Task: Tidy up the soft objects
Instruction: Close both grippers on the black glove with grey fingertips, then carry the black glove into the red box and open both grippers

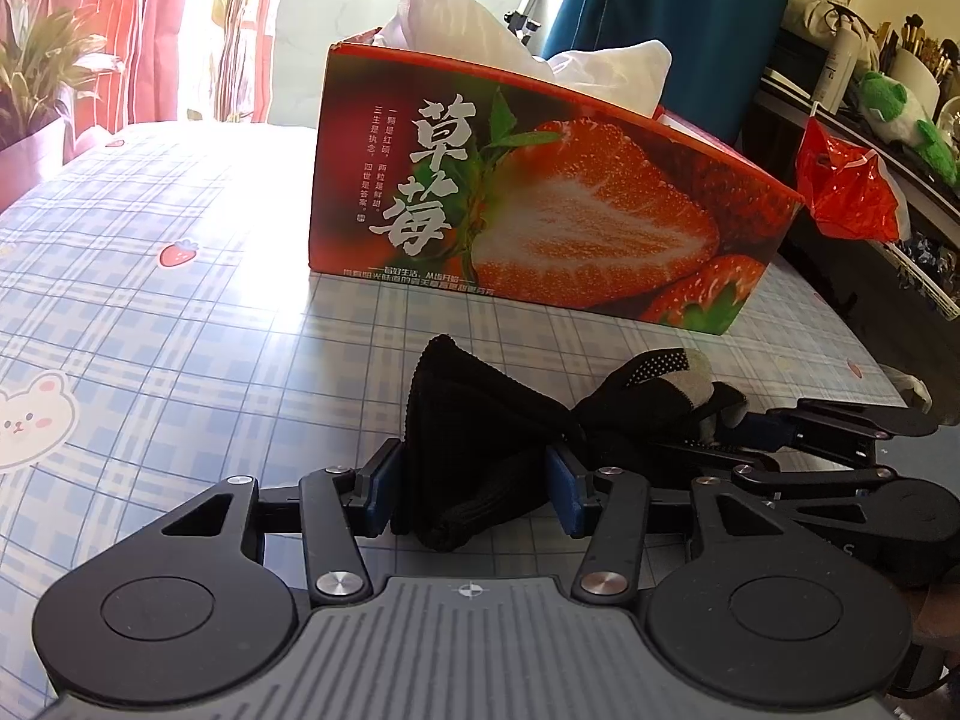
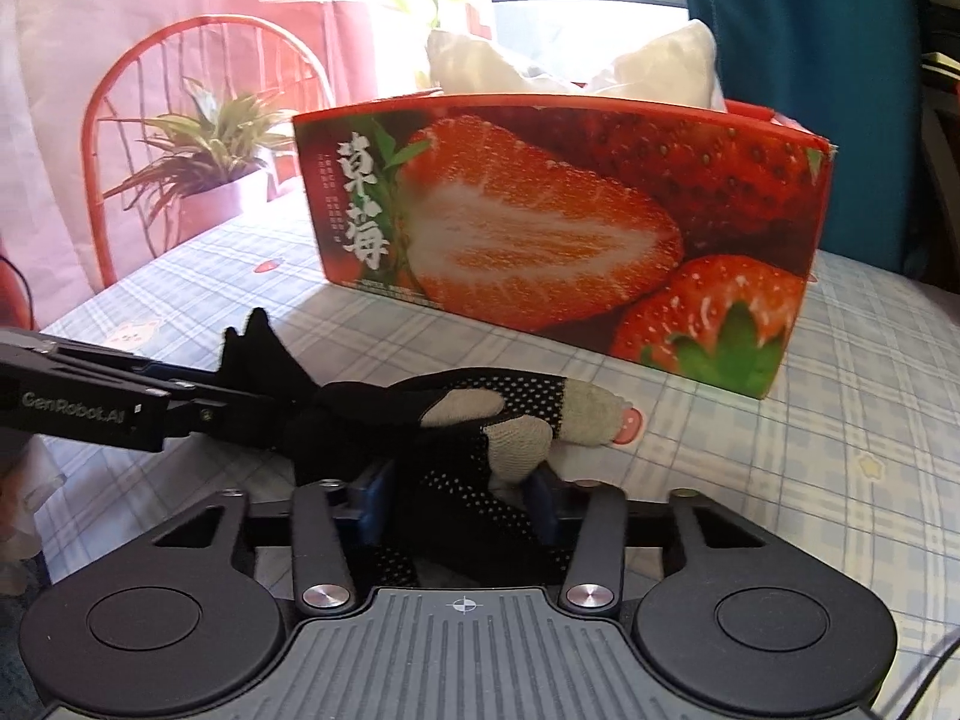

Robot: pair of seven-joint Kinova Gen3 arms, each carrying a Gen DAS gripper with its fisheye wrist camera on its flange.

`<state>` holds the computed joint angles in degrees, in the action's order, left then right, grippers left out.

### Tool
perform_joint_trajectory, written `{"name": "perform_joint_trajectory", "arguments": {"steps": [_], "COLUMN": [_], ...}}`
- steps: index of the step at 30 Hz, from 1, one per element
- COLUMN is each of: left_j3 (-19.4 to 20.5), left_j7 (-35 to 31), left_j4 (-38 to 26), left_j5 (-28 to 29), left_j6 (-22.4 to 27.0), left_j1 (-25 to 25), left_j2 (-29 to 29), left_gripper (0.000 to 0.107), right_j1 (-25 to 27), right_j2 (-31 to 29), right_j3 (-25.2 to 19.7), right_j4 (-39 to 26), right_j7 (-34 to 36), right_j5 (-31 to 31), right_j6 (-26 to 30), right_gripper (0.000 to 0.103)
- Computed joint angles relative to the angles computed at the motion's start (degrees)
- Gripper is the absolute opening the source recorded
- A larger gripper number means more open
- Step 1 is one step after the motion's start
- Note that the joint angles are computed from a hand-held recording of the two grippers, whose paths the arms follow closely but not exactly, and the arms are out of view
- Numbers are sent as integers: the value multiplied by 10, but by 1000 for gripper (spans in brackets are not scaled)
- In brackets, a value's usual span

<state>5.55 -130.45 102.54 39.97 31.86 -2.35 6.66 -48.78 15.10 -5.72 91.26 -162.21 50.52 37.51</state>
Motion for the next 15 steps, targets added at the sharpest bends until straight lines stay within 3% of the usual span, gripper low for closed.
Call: {"name": "perform_joint_trajectory", "arguments": {"steps": [5,10,15], "left_j3": [0,-1,-3], "left_j7": [-2,-22,-16], "left_j4": [1,-1,-1], "left_j5": [9,33,21], "left_j6": [3,18,13], "left_j1": [-3,-11,-3], "left_j2": [0,2,-2], "left_gripper": [49,37,31], "right_j1": [1,-7,-15], "right_j2": [-1,-7,-12], "right_j3": [-2,3,0], "right_j4": [4,16,28], "right_j7": [17,0,-32], "right_j5": [2,23,64], "right_j6": [-15,-26,-29], "right_gripper": [24,21,21]}}
